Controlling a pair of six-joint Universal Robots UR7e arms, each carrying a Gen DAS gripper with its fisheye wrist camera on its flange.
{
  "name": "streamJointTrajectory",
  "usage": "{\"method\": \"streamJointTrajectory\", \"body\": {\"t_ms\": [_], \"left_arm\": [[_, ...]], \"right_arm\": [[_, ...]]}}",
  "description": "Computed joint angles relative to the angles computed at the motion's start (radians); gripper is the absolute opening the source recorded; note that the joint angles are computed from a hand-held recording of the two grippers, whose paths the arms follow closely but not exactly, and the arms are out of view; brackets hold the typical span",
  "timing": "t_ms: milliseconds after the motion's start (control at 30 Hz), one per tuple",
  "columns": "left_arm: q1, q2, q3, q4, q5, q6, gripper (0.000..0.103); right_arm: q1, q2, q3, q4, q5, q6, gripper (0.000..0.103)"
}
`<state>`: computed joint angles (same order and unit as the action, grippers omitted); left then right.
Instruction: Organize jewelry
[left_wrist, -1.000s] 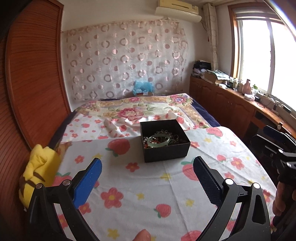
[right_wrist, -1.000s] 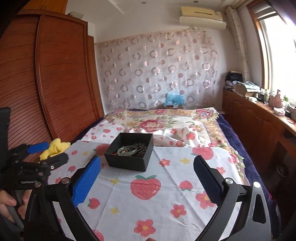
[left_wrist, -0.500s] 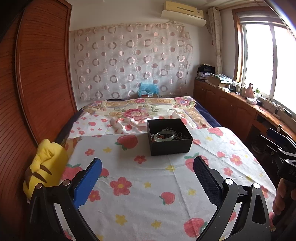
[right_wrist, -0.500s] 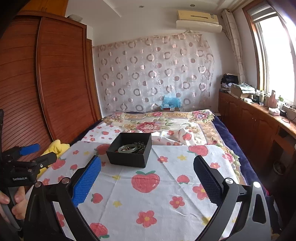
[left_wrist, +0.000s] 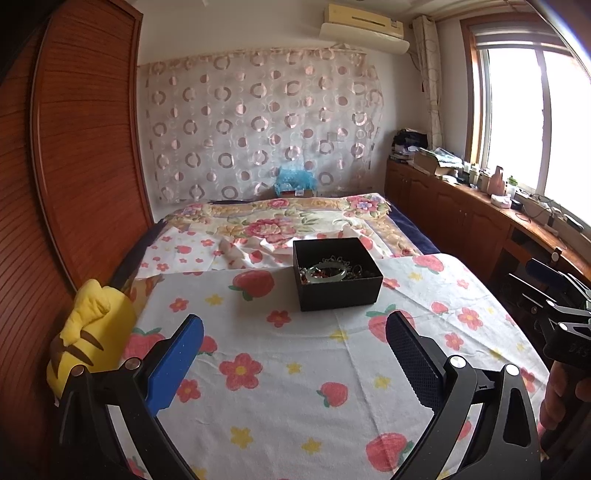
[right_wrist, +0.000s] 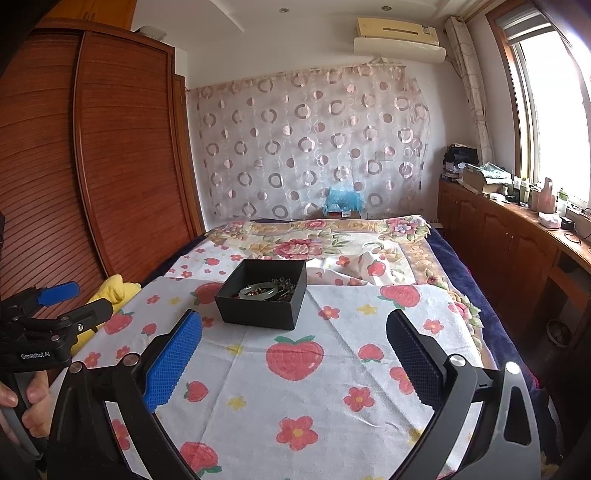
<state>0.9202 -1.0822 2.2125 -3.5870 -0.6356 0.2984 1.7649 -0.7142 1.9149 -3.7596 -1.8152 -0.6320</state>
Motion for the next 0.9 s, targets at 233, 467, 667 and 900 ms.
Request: {"method": "streamJointTrajectory", "body": {"t_ms": [233,467,667,900], "left_arm": [[0.000,-0.001,0.002,0.002,-0.001,-0.004,0.095],[-0.005,0.000,0.003,0.002,0.000,-0.006,0.095],[-0.005,0.001,0.004,-0.001,0.001,-0.005,0.095],[-0.005,0.003,0.005,-0.006,0.000,-0.004,0.095]], "right_arm": [[0.001,-0.004,-0.001,0.005,-0.001,0.000,0.101],[-0.002,0.007,0.003,-0.007,-0.002,0.000,0.101],[-0.001,0.002,0.001,0.000,-0.001,0.000,0.101],[-0.001,0.001,0.002,-0.001,-0.001,0.000,0.101]]}}
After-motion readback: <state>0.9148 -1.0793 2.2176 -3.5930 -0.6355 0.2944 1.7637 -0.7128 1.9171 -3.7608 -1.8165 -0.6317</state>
